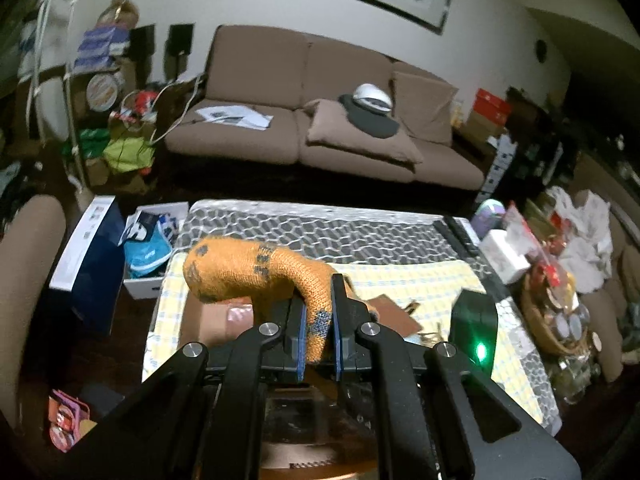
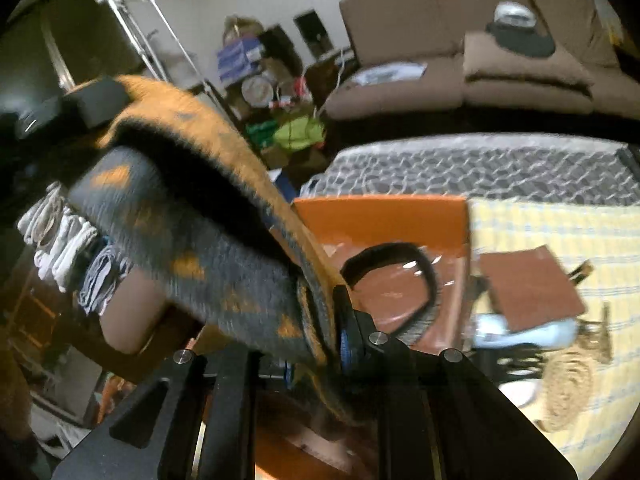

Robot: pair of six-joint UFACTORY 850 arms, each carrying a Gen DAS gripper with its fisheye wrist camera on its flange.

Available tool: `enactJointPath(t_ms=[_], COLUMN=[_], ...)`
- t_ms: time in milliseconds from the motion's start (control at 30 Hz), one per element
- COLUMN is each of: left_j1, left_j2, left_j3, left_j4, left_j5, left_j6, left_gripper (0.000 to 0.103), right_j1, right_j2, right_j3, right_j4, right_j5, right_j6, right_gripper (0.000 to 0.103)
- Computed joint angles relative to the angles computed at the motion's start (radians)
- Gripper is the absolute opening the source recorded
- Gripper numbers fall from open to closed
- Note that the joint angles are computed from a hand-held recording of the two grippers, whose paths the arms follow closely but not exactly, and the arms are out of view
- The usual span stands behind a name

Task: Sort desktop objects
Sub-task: 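Lift the orange towel with both grippers and carry it over the box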

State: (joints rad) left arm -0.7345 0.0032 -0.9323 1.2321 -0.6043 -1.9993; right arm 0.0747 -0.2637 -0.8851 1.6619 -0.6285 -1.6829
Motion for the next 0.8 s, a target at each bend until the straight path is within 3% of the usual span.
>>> enactJointPath(t_ms=[233, 367, 500, 633, 800], left_j1=[0.058, 0.070, 0.102, 0.126, 0.139], left_j2=[0.059, 0.067, 0.047, -0.008, -0.104], left_j3=[0.162, 0.239, 0.294, 0.283, 0.217], left_j4=[0.176, 0.254, 0.310, 0.279, 0.077], left_j5=[0.073, 0.066, 0.112, 0.167, 0.203], left_j6=[-0.288, -0.450, -0.606, -0.606, -0.388], left_gripper=[0.009, 0.009, 0.009, 0.009, 0.009], right_j1=[0.055, 0.069, 0.065, 0.056, 0.063], right_j2=[-0.190, -0.276, -0.355, -0.412, -0.439], right_j3=[-0.206, -0.296, -0.363, -0.408, -0.456], right_j4=[-0.104, -0.114, -0.128, -0.145, -0.282], right_j5=[-0.113, -0.147, -0.205, -0.222, -0.142], right_j6=[0.296, 0.378, 0.461, 0.559, 0.683], right_gripper=[0.017, 0.017, 0.017, 0.017, 0.017])
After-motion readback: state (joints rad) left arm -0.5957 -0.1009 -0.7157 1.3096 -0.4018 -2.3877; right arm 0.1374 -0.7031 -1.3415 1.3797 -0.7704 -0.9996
